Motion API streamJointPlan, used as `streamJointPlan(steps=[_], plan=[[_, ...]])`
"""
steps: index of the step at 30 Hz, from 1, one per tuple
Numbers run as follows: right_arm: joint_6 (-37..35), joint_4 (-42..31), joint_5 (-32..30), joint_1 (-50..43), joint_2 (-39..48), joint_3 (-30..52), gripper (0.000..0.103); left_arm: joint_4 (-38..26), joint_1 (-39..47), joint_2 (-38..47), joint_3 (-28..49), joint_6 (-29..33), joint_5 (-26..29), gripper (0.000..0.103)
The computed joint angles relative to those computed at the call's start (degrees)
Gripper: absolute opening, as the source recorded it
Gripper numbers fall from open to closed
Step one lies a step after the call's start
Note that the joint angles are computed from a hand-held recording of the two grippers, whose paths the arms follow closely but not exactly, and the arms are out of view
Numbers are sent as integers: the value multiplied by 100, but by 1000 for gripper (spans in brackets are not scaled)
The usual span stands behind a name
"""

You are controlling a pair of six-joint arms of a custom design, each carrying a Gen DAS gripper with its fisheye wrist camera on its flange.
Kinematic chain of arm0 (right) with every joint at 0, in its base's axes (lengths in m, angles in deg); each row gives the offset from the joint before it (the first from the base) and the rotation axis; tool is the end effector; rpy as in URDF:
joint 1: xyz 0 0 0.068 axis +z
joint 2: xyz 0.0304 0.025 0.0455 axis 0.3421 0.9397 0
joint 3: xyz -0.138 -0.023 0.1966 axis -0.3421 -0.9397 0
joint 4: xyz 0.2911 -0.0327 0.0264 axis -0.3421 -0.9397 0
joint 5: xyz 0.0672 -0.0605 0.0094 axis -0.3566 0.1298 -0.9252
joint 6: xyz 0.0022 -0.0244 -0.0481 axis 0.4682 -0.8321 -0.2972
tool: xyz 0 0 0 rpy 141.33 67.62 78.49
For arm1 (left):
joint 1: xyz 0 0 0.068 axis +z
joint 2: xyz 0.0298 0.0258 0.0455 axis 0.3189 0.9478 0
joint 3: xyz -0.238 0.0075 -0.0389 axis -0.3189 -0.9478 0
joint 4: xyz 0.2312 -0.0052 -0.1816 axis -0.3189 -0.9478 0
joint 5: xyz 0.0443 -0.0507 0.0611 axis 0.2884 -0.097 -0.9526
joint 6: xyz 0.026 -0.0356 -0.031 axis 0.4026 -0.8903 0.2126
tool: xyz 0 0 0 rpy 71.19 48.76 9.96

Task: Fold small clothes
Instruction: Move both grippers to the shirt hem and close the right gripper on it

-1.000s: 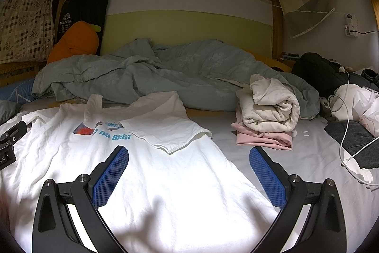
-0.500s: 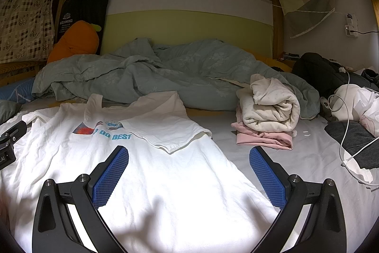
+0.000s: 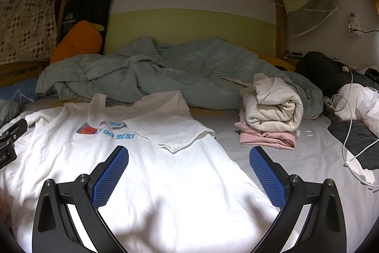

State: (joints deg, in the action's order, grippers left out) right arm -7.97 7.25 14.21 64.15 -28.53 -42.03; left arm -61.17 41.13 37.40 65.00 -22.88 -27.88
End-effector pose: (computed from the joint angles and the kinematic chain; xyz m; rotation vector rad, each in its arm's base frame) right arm 0.1532 0.1093 0.1415 0.1530 1.8625 -0.1768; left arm 0.1878 0.0662 0.1330 -0.0816 1.8322 0.0373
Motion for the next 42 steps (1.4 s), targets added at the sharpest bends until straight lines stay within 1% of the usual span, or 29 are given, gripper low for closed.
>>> streamJointPlan(steps=[3, 4, 5, 7, 8, 9, 11, 12, 14, 16, 17, 18, 19, 21, 23, 24, 26, 29, 30, 31, 32, 33, 34, 36, 38, 39, 40, 41, 42], plan=[[-113, -476, -539, -299, -186, 223, 103, -199, 403, -73, 193, -384, 134, 103], [-163, -665, -873, -504, -169, 375, 103, -217, 500, 58, 348, -423, 169, 103], [-264, -901, -1446, -856, -81, 612, 103, -310, 551, 390, 651, -271, 230, 103], [-582, -1217, -2680, -1605, 571, 1263, 102, -690, 624, 1263, 1471, 172, 566, 103], [-834, -1332, -3332, -1985, 1020, 1630, 102, -838, 607, 1573, 1795, 272, 558, 103], [-1061, -1400, -3724, -2257, 1459, 1964, 101, -929, 574, 1778, 2020, 366, 504, 103], [-1585, -1370, -4139, -2587, 2349, 2545, 94, -972, 627, 2148, 2416, 814, 600, 103], [-1904, -1359, -4212, -2661, 2878, 2853, 92, -852, 613, 2211, 2439, 968, 544, 103], [-2457, -1359, -4013, -2663, 4038, 3506, 79, -204, 692, 2333, 2310, 1146, 414, 103], [-2666, -1345, -3967, -2662, 4964, 4032, 67, 899, 923, 2549, 1961, 1006, 609, 103], [-2686, -1380, -4011, -2669, 5477, 4354, 60, 1184, 931, 2741, 1929, 979, 449, 103], [-2663, -1436, -4038, -2658, 5975, 4690, 57, 1231, 873, 3021, 2020, 950, 105, 103], [-2660, -1425, -4055, -2640, 6293, 4891, 49, 1030, 910, 3399, 2280, 900, 93, 103], [-2759, -1398, -3875, -2545, 6921, 5333, 48, 792, 1041, 4058, 2745, 797, 339, 103], [-3010, -1088, -3574, -2441, 7169, 5440, 46, 987, 994, 4406, 2910, 667, 18, 103], [-3083, -1011, -3377, -2417, 7294, 5536, 41, 1009, 1009, 4524, 2979, 638, -25, 103], [-2939, -1168, -2839, -2478, 7678, 5975, 7, 853, 1052, 4830, 3243, 572, -7, 103], [-2858, -1348, -2512, -2727, 7826, 6389, 5, 516, 1040, 5048, 3484, 545, -103, 103], [-2933, -1110, -2001, -2796, 7775, 6403, 5, 419, 1000, 5072, 3532, 606, -265, 101], [-3038, -836, -1541, -2923, 7752, 6465, 5, 375, 944, 5057, 3541, 667, -489, 94], [-3007, -796, -1156, -3102, 7775, 6670, 5, 377, 902, 5079, 3572, 712, -709, 91], [-2788, -1068, -842, -3349, 7919, 7100, 5, 407, 909, 5122, 3587, 741, -780, 87], [-2539, -1366, -729, -3538, 7994, 7395, 5, 375, 918, 5186, 3643, 754, -782, 83], [-1922, -2316, -1110, -4087, 8275, 8348, 5, 196, 899, 5379, 3834, 831, -889, 78], [-1793, -2416, -1117, -4204, 8183, 8427, 6, 208, 750, 5558, 3933, 1021, -1464, 78], [-1946, -2134, -1074, -4169, 7951, 8148, 7, 262, 751, 5612, 3943, 1069, -1532, 78], [-2124, -1940, -1021, -4109, 7885, 8041, 17, 221, 791, 5687, 4003, 1071, -1520, 78], [-2376, -1642, -762, -4029, 7775, 7814, 49, 47, 859, 5762, 4119, 1012, -1424, 78], [-2621, -1181, -413, -3953, 7621, 7483, 69, -188, 956, 5839, 4262, 951, -1206, 78]])
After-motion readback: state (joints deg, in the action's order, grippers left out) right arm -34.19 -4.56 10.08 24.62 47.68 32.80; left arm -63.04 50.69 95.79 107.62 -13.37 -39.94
